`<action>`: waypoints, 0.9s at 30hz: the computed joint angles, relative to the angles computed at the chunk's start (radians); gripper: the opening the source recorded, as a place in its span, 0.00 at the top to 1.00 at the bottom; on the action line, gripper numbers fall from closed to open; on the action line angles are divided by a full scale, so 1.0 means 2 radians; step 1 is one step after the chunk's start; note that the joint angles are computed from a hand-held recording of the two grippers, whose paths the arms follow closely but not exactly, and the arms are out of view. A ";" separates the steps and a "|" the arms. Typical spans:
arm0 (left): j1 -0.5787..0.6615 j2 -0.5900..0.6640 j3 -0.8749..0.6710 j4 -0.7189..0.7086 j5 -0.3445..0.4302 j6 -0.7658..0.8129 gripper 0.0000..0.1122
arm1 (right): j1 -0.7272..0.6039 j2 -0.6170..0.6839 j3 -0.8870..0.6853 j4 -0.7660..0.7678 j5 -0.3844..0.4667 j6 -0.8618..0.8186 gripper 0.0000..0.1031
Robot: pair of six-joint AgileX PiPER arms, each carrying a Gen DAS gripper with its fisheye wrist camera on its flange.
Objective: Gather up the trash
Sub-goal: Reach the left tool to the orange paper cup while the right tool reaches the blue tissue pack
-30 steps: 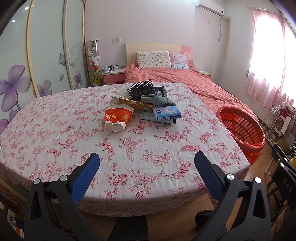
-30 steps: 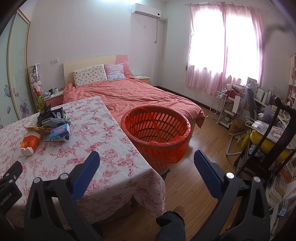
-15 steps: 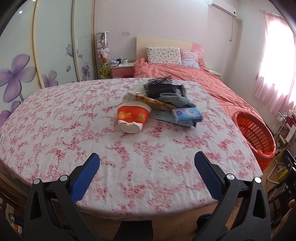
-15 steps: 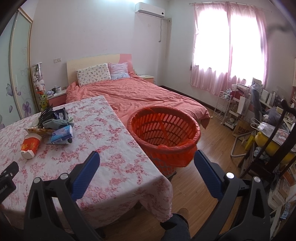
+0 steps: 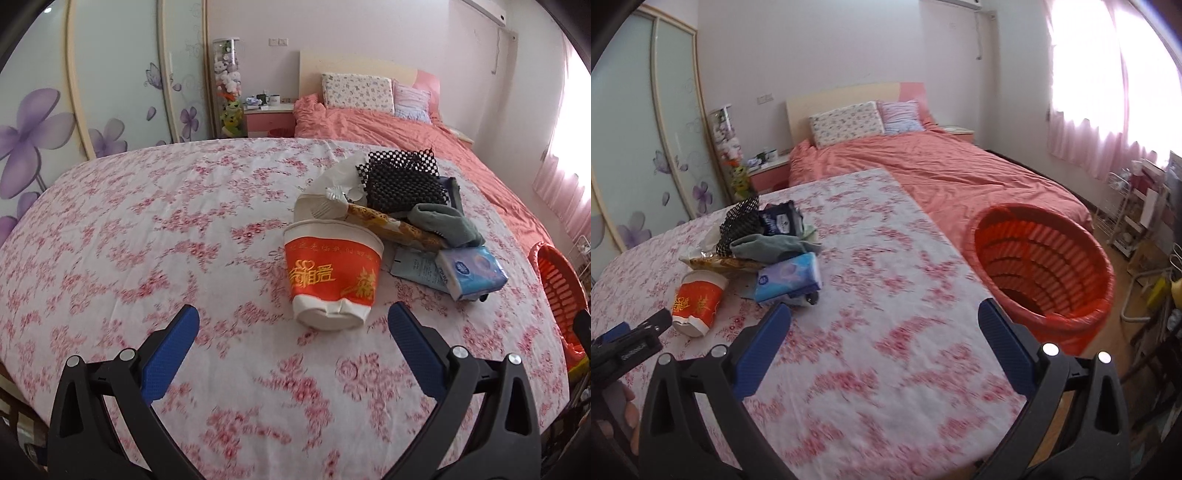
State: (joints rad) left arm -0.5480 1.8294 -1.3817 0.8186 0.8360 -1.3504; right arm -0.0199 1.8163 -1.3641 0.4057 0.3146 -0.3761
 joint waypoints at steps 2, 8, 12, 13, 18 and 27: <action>0.011 0.021 -0.023 -0.018 -0.008 0.030 0.10 | 0.009 0.019 -0.023 0.001 0.009 -0.002 0.04; 0.035 0.073 -0.080 -0.068 0.000 0.102 0.10 | 0.026 0.072 -0.083 0.022 0.035 -0.030 0.04; 0.050 0.072 -0.072 -0.080 -0.010 0.107 0.25 | 0.041 0.109 -0.125 0.015 0.058 -0.024 0.04; 0.056 0.069 -0.068 -0.084 -0.012 0.108 0.29 | 0.045 0.118 -0.137 0.012 0.065 -0.021 0.04; 0.081 0.051 -0.036 -0.085 -0.024 0.101 0.31 | 0.069 0.152 -0.181 -0.020 0.075 0.003 0.04; 0.107 0.038 -0.018 -0.106 -0.044 0.116 0.30 | 0.083 0.215 -0.279 -0.092 0.135 0.069 0.17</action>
